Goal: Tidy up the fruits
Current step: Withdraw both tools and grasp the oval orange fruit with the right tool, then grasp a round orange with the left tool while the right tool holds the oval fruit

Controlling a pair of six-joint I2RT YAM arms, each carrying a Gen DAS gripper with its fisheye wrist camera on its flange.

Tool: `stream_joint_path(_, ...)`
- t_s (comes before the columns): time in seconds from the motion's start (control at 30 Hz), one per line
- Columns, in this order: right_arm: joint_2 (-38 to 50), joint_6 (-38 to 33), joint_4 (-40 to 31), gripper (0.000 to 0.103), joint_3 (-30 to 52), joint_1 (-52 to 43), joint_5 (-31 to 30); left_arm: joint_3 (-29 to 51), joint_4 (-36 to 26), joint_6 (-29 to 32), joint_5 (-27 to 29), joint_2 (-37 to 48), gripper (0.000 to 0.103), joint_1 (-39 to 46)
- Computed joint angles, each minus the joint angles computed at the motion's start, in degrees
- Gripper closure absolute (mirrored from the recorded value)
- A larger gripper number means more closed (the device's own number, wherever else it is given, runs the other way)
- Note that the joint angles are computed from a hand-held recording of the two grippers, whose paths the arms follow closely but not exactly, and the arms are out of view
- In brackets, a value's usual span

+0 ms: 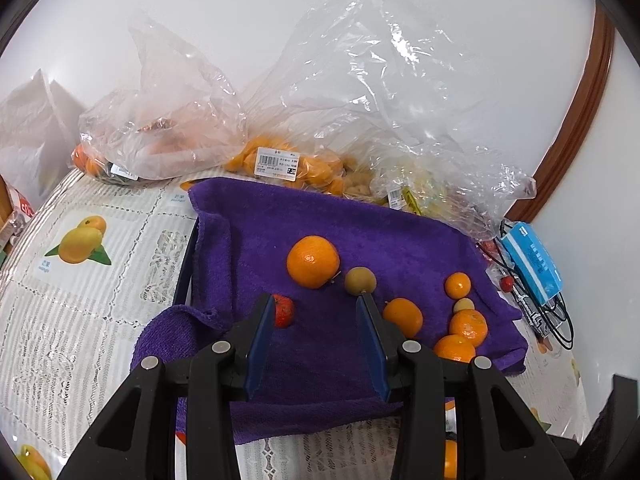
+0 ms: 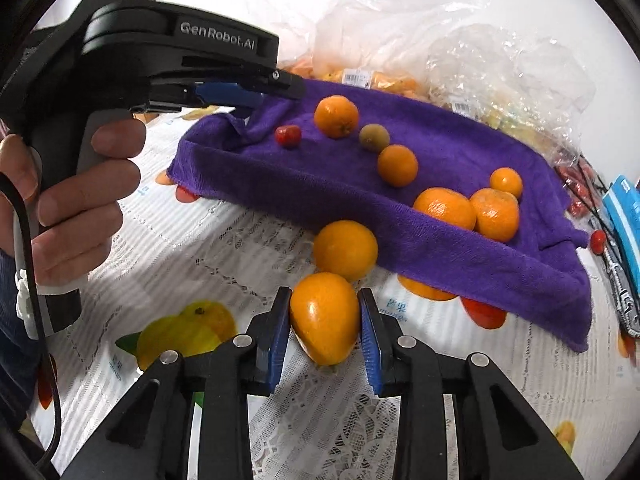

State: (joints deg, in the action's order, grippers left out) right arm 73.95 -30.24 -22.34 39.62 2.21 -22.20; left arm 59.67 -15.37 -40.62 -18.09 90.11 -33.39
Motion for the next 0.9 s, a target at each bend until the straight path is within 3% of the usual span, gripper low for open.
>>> stream_joint_path(0.13,-2.21,-1.04,-0.99,0.07,0.57,-5.16,-6.62,0.22,0.04,0.35,-1.37,0.93,0.063,-1.23)
stream_joint_path(0.37,-1.58,2.72,3.89,0.07,1.7,-13.82,-10.56,0.71,-0.56,1.09,-4.35,1.38,0.063,-4.33)
stream_joint_path(0.53,0.48,3.86,6.85,0.07,2.06,-18.16,-8.93,-1.73,1.75,0.98,-4.92,-0.79,0.063,-8.2)
stream_joint_path(0.7,1.55,4.31,7.63,0.07,2.77,-21.74,-8.26,-3.33,2.74,0.34,-8.96,-1.08,0.063,-14.46)
stream_joint_path(0.9,0.24,2.9,8.06,0.07,1.66,-25.99,-9.83,-2.03,1.41,-0.74,-7.43,1.85,0.063,-17.2)
